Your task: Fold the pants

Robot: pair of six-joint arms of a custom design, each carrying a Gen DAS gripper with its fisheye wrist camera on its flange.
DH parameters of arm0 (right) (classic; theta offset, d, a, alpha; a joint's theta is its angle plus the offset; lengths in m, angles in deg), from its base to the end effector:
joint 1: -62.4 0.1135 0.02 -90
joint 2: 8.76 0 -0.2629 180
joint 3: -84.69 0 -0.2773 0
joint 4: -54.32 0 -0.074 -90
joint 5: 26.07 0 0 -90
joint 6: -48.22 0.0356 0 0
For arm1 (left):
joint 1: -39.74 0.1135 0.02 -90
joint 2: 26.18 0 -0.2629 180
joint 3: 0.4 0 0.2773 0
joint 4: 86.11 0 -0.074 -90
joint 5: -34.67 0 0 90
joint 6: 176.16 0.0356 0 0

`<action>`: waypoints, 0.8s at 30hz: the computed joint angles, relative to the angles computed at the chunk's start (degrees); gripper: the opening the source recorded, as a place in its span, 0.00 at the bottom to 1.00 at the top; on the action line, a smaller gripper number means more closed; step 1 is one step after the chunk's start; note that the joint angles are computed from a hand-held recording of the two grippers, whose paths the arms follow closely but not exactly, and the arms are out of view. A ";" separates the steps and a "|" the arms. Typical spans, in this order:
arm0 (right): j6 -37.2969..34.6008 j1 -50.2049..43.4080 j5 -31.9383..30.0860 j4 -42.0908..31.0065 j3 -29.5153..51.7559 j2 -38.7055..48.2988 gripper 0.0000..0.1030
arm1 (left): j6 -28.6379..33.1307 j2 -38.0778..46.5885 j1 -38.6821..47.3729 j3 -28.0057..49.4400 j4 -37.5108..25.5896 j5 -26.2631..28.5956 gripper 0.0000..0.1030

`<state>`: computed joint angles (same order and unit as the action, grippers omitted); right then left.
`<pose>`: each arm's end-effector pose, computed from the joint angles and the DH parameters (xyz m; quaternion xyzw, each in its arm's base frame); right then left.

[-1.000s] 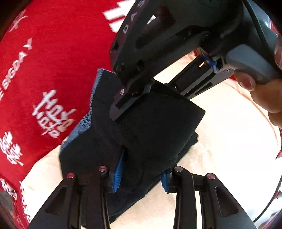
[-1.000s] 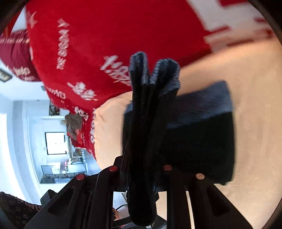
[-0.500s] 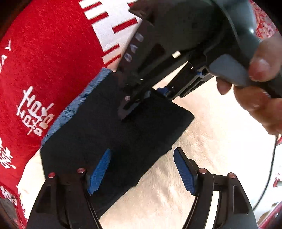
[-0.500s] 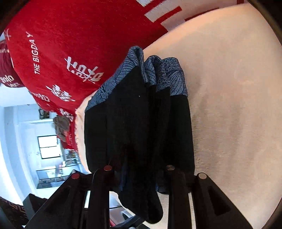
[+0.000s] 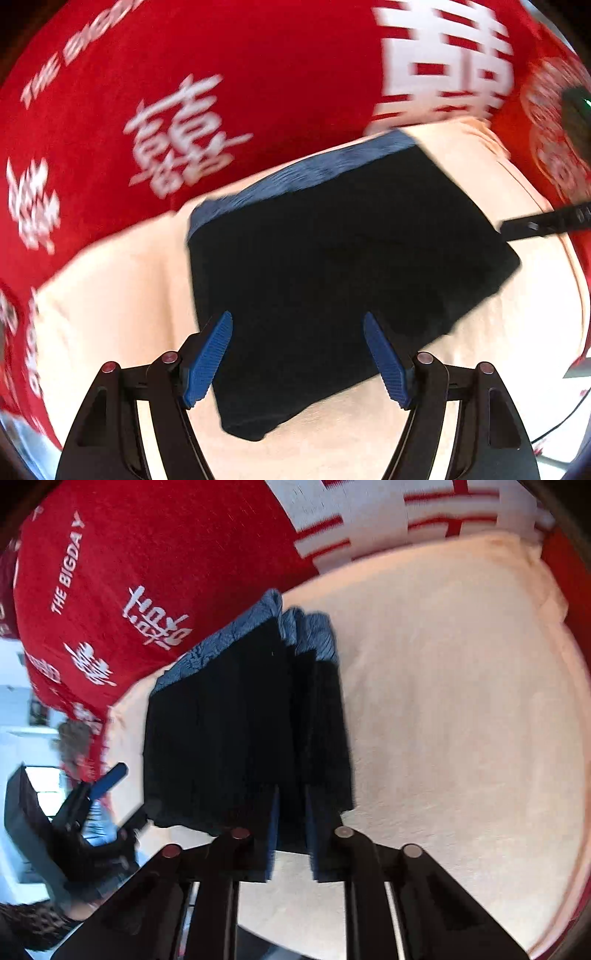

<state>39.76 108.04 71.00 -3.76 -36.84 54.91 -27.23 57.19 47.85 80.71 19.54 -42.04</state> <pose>0.1630 0.1605 0.2263 0.3128 0.9194 0.1799 0.1563 0.2901 0.0331 0.2580 0.4355 0.8853 -0.0319 0.1600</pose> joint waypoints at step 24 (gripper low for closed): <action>9.63 8.61 1.94 1.41 5.64 11.45 0.38 | -8.47 17.32 5.60 12.69 -10.29 -3.89 0.95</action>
